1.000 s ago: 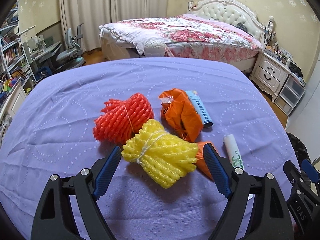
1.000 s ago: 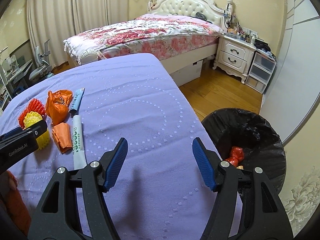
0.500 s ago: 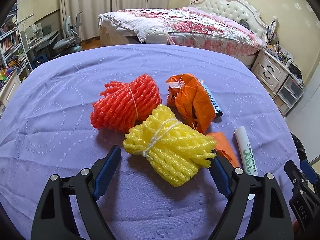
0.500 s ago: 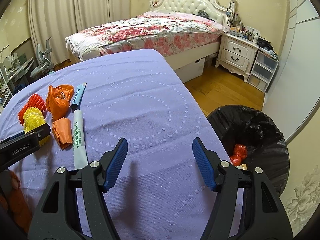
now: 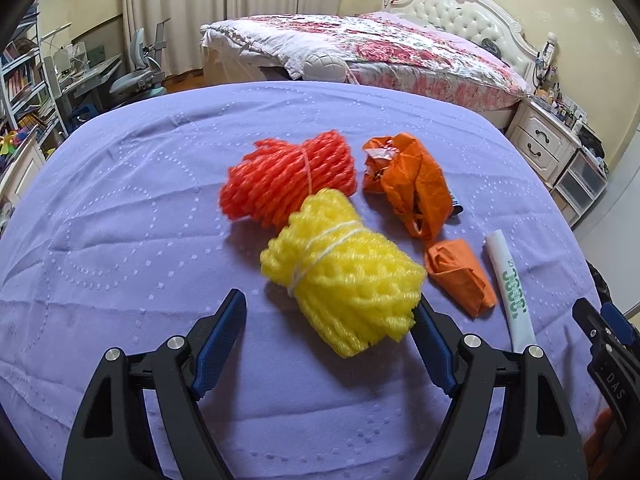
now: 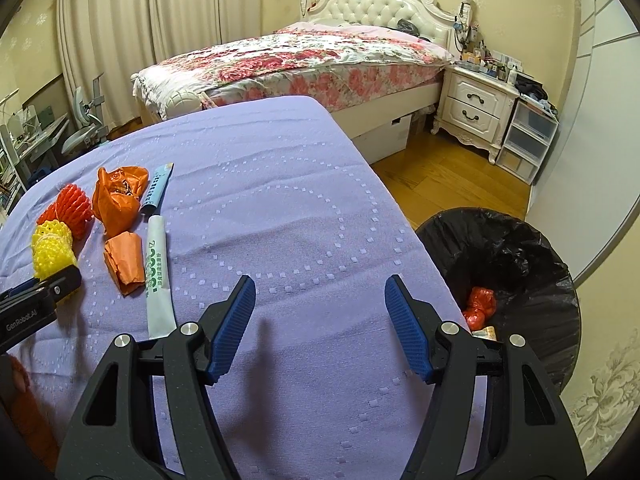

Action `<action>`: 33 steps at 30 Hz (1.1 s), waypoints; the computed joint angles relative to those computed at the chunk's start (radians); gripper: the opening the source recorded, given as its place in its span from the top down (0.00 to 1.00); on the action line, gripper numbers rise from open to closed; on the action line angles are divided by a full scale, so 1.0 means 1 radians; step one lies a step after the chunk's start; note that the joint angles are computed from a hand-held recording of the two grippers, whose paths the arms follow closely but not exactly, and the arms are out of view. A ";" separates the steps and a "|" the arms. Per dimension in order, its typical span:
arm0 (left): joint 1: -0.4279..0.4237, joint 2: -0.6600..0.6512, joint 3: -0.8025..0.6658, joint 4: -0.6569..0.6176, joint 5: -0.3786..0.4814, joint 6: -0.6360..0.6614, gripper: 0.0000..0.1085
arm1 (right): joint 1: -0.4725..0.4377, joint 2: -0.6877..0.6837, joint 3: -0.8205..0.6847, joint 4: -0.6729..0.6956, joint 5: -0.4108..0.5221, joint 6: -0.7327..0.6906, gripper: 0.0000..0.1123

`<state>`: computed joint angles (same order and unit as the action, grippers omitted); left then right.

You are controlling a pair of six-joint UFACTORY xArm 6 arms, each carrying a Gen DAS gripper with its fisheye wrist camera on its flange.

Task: Collect trash
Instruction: 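Bring both open tools back over the trash on the table, then grasp the yellow foam net with the left tool while the right tool grasps the white-and-green tube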

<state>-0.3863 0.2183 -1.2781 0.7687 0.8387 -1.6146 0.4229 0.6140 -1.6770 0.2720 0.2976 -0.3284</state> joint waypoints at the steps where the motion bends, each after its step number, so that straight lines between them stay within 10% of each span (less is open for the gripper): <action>1: 0.000 -0.006 0.009 -0.002 0.000 -0.003 0.28 | 0.000 0.000 0.000 0.000 0.000 0.000 0.42; 26: 0.023 0.038 -0.071 0.011 0.071 0.056 0.24 | 0.001 0.001 0.014 0.009 -0.008 -0.019 0.41; 33: 0.028 0.017 -0.022 -0.002 0.005 0.065 0.42 | 0.002 0.001 0.015 0.001 -0.009 -0.018 0.41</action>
<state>-0.3582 0.2358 -1.2997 0.7669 0.8437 -1.5494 0.4244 0.6149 -1.6615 0.2730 0.2882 -0.3465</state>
